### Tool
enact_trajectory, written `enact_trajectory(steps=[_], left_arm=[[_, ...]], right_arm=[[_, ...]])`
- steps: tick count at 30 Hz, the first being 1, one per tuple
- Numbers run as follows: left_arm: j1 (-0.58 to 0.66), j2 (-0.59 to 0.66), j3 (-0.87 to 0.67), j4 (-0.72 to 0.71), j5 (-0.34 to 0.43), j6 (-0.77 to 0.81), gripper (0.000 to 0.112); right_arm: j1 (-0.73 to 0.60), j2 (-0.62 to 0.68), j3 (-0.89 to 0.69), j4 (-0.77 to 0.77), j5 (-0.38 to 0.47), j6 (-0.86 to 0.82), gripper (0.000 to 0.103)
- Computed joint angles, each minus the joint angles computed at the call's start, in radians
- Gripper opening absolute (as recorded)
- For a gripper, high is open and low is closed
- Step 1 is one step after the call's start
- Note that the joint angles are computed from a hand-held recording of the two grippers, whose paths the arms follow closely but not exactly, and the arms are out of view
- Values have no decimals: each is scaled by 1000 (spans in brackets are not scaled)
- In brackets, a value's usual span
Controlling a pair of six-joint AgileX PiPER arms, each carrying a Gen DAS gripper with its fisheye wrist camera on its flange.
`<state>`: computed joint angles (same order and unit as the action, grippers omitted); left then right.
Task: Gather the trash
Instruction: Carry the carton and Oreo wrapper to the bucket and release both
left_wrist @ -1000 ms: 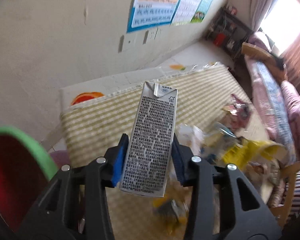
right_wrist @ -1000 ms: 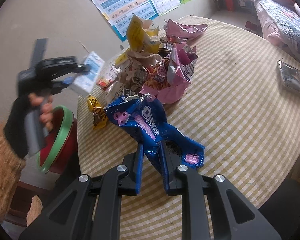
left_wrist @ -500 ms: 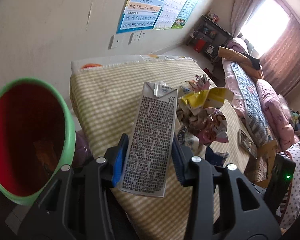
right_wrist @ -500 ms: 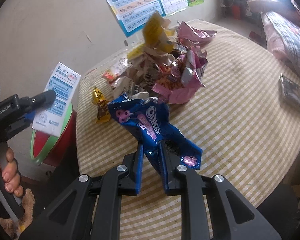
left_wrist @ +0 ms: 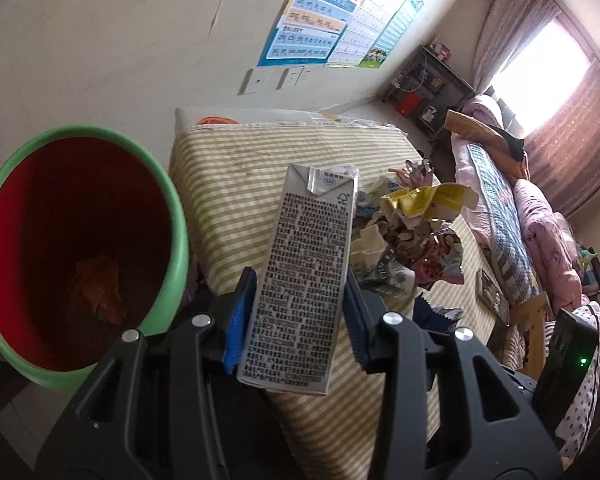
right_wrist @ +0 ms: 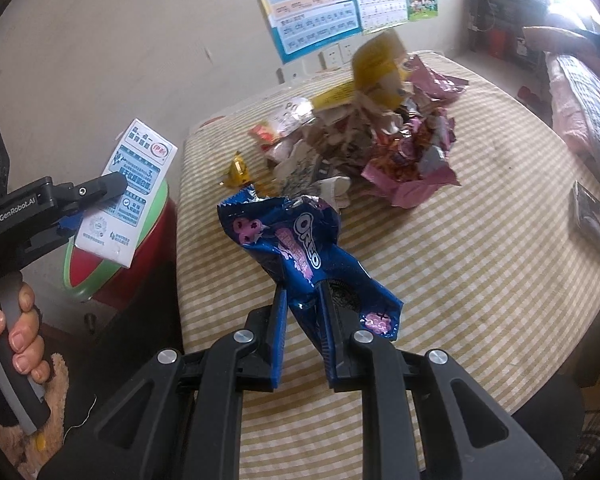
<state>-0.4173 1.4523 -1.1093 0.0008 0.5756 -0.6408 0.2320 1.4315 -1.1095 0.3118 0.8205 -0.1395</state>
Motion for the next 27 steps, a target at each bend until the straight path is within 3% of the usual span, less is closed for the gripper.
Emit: enact_trajectory(steps=[19, 27], left_arm=[[76, -93, 89, 63, -10, -66, 40], [128, -103, 116, -9, -12, 16, 41]], right_arm=[[74, 19, -50, -32, 32, 11, 15], [79, 27, -57, -36, 39, 15, 15]])
